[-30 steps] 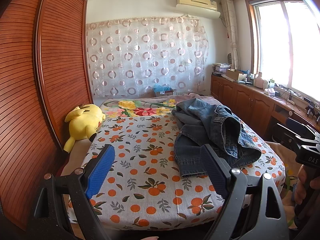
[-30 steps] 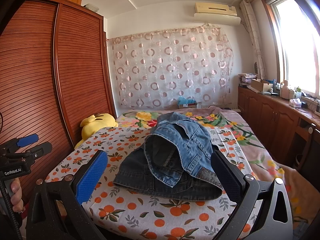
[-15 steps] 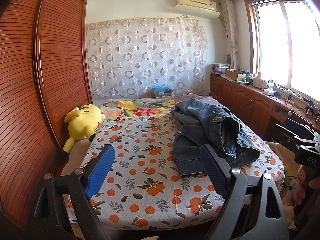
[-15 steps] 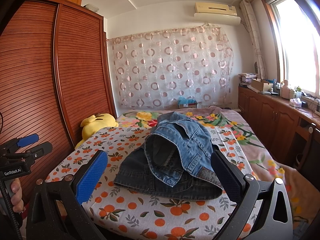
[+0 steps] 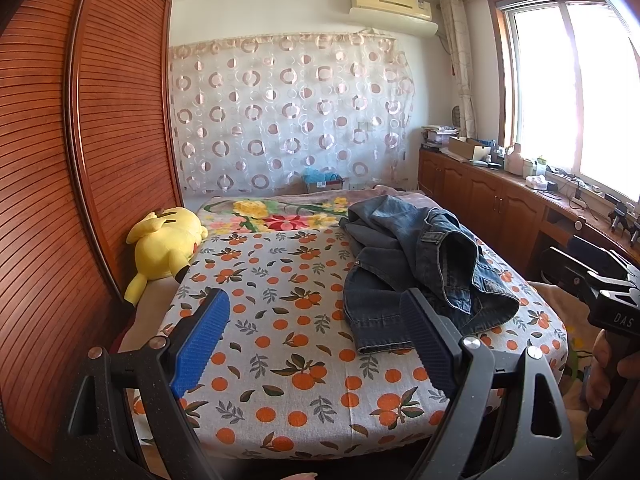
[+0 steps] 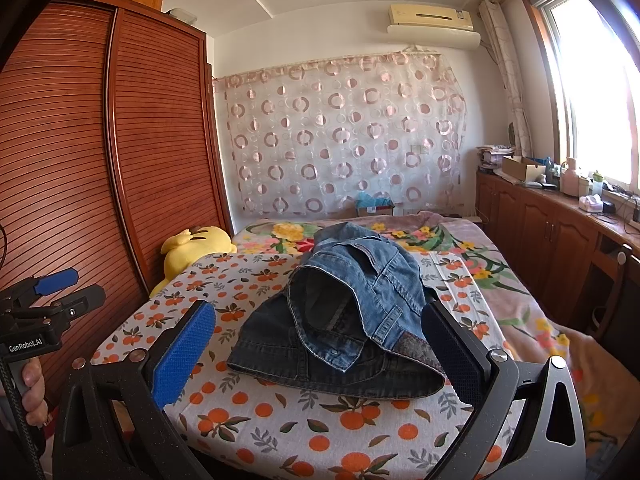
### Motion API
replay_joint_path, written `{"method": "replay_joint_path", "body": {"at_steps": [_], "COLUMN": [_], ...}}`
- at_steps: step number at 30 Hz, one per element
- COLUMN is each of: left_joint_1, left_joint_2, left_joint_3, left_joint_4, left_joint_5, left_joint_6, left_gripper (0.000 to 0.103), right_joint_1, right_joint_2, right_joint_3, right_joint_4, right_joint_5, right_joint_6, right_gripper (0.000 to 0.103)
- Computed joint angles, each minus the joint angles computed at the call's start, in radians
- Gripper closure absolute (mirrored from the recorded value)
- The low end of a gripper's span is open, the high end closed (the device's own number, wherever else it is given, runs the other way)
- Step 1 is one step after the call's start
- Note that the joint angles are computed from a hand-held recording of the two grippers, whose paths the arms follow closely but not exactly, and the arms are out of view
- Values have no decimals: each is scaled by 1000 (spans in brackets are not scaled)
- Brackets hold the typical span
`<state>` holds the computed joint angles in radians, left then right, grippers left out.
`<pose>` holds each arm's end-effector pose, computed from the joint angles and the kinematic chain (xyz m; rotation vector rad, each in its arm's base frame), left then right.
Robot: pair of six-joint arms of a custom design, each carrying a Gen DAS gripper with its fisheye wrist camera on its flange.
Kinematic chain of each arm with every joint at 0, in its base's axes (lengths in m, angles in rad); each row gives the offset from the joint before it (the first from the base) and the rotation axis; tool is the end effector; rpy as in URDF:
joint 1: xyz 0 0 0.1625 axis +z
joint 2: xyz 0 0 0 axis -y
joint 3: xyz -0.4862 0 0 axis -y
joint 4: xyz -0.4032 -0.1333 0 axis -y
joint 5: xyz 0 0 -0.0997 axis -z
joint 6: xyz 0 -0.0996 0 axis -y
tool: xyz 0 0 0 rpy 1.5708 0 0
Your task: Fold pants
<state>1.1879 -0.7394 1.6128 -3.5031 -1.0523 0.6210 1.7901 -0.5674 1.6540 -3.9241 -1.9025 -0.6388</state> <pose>-0.1080 -0.7569 0.2256 0.7728 2.1304 -1.2307 0.2545 -0.6783 0.1339 0.6580 -2.0772 1.4777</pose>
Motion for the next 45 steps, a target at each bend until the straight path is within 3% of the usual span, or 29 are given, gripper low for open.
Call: {"method": "replay_joint_path", "body": {"at_steps": [7,20,31,45], "left_joint_1": [-7,41,57,89], "left_joint_2": [4,73,134,179], "left_joint_3": [-6,-105,-206,-287], "left_joint_4": [29,179,331,439], "left_joint_5": [14,-20,-81,-70], "left_joint_6": [-17,-35,-24,-47], "left_gripper": [15,15,15,15], "right_joint_1": [-6,-43,-47,28], "right_joint_2": [1,-20,-69,-62], "right_joint_3": [5,6,1,-117], "right_joint_4": [2,46,191,432], "right_joint_5": [-1,-48,-142,-115], "right_joint_6": [6,20,54,-15], "right_gripper": [1,1,24,36]}}
